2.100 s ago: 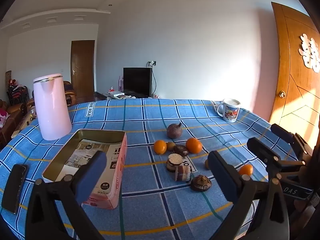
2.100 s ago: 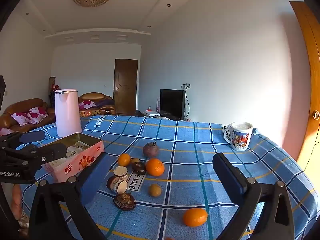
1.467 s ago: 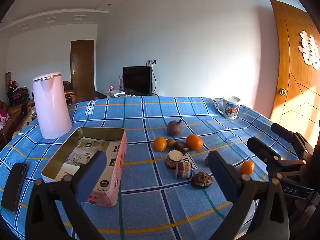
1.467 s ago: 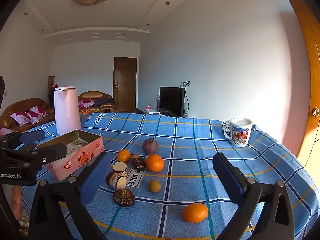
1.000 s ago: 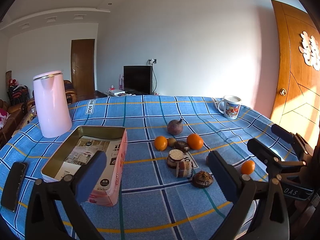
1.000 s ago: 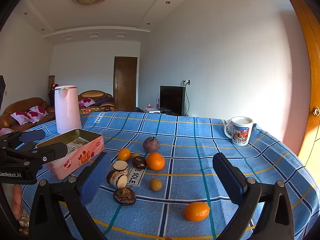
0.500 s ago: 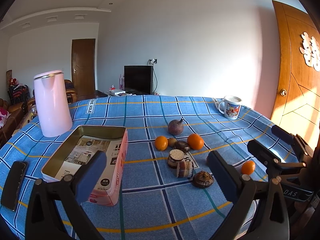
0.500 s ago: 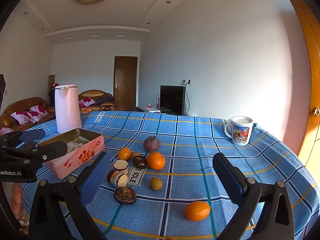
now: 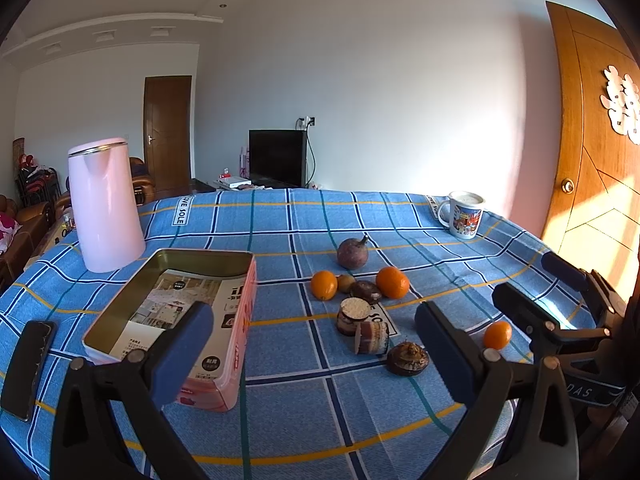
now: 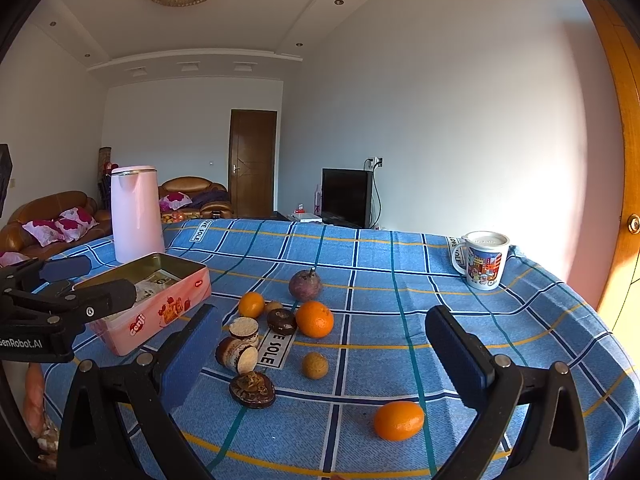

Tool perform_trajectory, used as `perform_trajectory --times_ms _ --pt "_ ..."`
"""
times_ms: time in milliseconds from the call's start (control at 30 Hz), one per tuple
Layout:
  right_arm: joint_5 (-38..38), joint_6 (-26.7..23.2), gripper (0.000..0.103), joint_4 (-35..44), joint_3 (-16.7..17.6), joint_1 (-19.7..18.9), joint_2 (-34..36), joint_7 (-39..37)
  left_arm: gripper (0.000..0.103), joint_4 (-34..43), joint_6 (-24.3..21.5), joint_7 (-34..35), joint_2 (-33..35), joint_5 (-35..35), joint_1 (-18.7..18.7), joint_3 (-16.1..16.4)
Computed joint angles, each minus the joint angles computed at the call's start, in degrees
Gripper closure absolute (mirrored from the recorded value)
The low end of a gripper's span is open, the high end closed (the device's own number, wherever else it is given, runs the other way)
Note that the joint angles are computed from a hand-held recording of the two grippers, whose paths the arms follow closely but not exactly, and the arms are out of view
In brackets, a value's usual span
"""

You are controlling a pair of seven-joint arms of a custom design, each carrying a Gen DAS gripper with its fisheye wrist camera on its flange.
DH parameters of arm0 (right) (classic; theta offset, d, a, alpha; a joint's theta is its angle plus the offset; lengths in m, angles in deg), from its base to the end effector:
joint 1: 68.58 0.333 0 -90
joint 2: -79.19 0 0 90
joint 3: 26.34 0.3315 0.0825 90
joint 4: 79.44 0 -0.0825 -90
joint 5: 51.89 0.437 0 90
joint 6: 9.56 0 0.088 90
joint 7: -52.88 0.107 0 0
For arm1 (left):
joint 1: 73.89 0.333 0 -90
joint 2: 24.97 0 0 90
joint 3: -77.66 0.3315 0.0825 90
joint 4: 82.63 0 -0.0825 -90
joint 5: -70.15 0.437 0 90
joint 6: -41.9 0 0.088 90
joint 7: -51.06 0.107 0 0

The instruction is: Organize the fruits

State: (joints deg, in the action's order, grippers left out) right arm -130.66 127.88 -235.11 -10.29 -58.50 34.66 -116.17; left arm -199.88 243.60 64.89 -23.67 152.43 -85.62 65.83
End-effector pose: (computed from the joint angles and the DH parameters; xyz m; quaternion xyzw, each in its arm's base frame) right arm 0.3590 0.1670 0.4859 -0.4411 0.6617 -0.5307 0.2931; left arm 0.4837 -0.3412 0.5093 -0.3361 0.7656 -0.5184 0.1792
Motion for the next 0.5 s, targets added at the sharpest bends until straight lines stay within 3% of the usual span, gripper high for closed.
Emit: perform_trajectory --times_ms 500 --pt "0.2 0.5 0.001 0.3 -0.4 -0.1 0.6 -0.4 0.000 0.9 0.0 -2.3 0.4 2.3 0.0 0.0"
